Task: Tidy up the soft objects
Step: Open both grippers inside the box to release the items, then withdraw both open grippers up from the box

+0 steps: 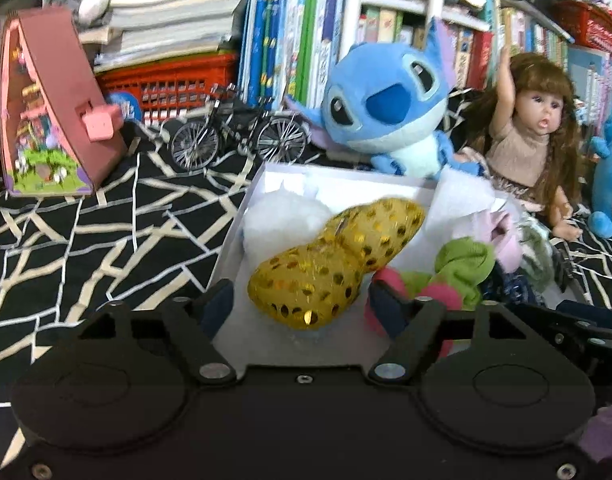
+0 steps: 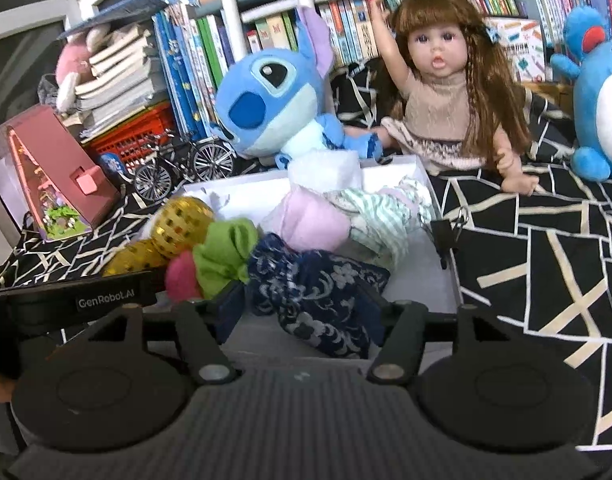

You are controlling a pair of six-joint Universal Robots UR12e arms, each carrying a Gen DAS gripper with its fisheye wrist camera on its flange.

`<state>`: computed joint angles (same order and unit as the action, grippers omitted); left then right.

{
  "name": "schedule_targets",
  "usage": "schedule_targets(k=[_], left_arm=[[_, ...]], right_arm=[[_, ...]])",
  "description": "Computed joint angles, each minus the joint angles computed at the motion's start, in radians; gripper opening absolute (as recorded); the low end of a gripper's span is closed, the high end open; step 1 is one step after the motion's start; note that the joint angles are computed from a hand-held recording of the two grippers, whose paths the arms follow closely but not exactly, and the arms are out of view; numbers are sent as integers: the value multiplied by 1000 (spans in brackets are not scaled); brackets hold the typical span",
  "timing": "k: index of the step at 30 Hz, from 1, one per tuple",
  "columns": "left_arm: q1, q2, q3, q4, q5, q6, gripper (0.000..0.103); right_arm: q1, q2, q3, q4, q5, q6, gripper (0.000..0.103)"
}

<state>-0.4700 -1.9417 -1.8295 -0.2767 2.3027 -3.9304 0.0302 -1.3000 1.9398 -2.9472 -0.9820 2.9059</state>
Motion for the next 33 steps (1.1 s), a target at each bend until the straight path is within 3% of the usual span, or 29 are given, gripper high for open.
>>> schedule_targets(k=[4,9,13,21,33], left_arm=[[-24,-2,1,62,33,67,86],[-56,-5,5,128,66,156,88],[-78,-1,3,143,85,182,89],[-111,13,-23,194,81,186,91],[-155,22,-55,191,55,120,93]], right_arm=[[-11,-18,17,-23,26,-14,78],[-30,-44,44,-58,61,-38,81],[-47,-66,70,-93,84,-68,84],[-87,-104,122,-160,138,-98,88],[-133,-137,185,-204,166,-143,92]])
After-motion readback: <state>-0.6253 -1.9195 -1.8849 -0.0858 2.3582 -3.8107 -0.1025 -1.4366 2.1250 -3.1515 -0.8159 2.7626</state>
